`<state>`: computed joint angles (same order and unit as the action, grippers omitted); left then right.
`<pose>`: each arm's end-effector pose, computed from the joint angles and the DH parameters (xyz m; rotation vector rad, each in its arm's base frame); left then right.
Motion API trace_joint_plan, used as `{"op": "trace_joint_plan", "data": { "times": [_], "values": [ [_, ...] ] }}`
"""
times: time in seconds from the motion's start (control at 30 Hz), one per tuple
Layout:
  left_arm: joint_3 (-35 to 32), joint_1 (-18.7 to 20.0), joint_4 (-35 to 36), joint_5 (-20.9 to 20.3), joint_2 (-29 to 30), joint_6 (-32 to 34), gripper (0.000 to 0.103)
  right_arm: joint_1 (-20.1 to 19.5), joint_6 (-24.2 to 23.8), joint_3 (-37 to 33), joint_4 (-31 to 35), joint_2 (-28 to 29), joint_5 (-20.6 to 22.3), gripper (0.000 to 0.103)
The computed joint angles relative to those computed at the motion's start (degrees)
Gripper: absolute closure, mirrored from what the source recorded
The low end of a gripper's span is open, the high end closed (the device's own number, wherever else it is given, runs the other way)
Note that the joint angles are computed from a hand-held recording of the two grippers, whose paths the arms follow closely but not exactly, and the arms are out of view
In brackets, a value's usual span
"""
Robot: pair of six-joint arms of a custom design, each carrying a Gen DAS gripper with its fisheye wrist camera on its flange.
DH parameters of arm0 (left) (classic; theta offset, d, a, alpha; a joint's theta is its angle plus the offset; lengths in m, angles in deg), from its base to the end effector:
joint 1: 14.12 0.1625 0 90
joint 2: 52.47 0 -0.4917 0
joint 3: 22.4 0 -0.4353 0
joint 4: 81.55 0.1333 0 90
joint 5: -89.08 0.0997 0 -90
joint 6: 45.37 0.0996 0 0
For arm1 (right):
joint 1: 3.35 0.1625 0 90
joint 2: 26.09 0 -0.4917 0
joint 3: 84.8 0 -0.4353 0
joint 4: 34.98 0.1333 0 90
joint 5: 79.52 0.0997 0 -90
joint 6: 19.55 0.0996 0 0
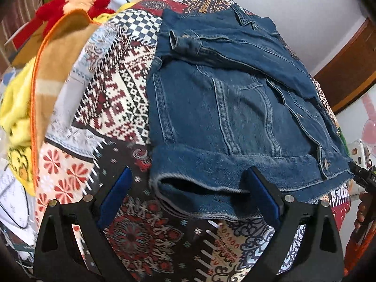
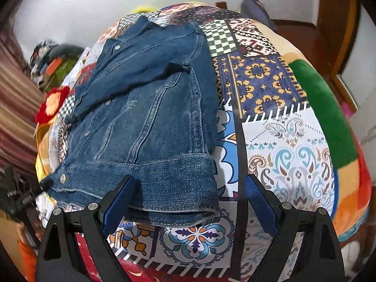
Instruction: Fold large clothes
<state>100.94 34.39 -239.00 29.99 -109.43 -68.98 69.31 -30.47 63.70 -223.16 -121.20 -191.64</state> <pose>-0.2221 -0.5295 0.0923 0.4075 2.6346 -0.4176 -0.0133 -0.3641 0.3076 -0.3347 -2.4388 0.8634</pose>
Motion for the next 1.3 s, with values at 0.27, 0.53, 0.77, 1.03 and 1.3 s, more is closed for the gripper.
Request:
{"op": "trace_joint_plan", "data": {
  "times": [0.27,0.53,0.77,1.03,1.3],
  "values": [
    [0.8,0.4,-3.8,-3.1,0.8,0.8,0.044,-0.3,-1.4,2.5,-6.0,0.5,4.7,0.042],
    [0.4,-1.2,-6.5,0.3,1.4,3.4,0.085,-0.3,-1.6,3.6,-12.5,0.8,4.8,0.082],
    [-0.5,-2.8,-10.3,3.9,1.8,7.9,0.086,3.0,-5.9,1.3,-13.9,1.0,3.8,0.087],
    [-4.9,-3.3,-14.3,5.1,3.1,13.2,0.087,7.7,-9.8,-5.4,-14.3,4.3,3.6,0.089],
    [-12.8,-1.8,-19.0,5.4,6.0,17.8,0.087,11.7,-13.4,-15.2,-18.4,9.4,1.8,0.089]
  ]
}}
